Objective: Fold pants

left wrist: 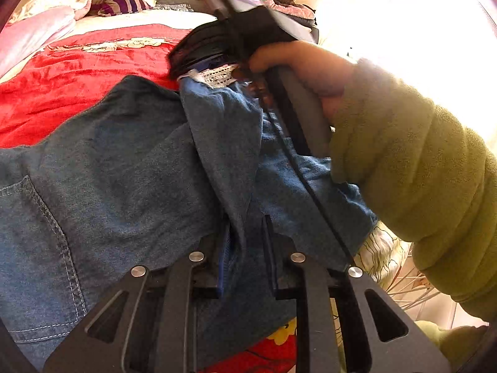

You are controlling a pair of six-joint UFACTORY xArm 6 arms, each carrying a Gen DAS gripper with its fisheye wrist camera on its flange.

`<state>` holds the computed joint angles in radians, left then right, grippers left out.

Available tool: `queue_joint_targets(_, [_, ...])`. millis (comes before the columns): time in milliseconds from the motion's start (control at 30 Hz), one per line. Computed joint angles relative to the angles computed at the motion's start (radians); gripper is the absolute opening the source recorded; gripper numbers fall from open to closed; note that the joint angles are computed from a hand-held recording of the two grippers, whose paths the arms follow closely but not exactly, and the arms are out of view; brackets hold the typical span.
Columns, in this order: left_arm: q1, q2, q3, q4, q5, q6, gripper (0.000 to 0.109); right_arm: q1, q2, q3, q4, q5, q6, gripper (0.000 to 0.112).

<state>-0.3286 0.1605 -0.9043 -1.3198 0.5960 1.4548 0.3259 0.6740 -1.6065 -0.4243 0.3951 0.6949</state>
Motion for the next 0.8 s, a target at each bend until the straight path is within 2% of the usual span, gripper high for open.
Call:
queue_joint_targets(233, [-0.005, -0.008, 0.013, -0.022, -0.021, 0.027, 0.018, -0.066, -0.272, 0.337, -0.351, -0.182, 0.397, 0.007])
queue_joint_targets(267, [-0.005, -0.009, 0.015, -0.024, -0.024, 0.031, 0.019, -0.077, -0.3, 0.371, -0.39, -0.197, 0.442, 0.007])
queue_joint_targets(433, [-0.013, -0.024, 0.031, -0.05, -0.062, 0.06, 0.019, -0.136, -0.519, 0.595, -0.747, -0.25, 0.827, 0.007])
queue_joint_targets(500, [-0.016, -0.018, 0.025, -0.056, -0.079, 0.065, 0.019, -0.152, -0.582, 0.659, -0.829, -0.257, 0.923, 0.007])
queue_joint_targets(567, [-0.026, -0.025, 0.032, -0.069, -0.113, 0.085, 0.017, -0.167, -0.646, 0.729, -0.891, -0.268, 1.0, 0.007])
queue_joint_targets(600, [-0.038, -0.037, 0.041, -0.093, -0.155, 0.121, 0.001, -0.172, -0.673, 0.76, -0.911, -0.271, 1.029, 0.007])
queue_joint_targets(667, [-0.046, -0.056, 0.052, -0.134, -0.188, 0.181, 0.002, -0.189, -0.723, 0.817, -0.948, -0.296, 1.082, 0.007])
queue_joint_targets(800, [-0.037, -0.109, 0.083, -0.156, -0.189, 0.221, 0.002, -0.197, -0.837, 0.947, -0.988, -0.332, 1.152, 0.007])
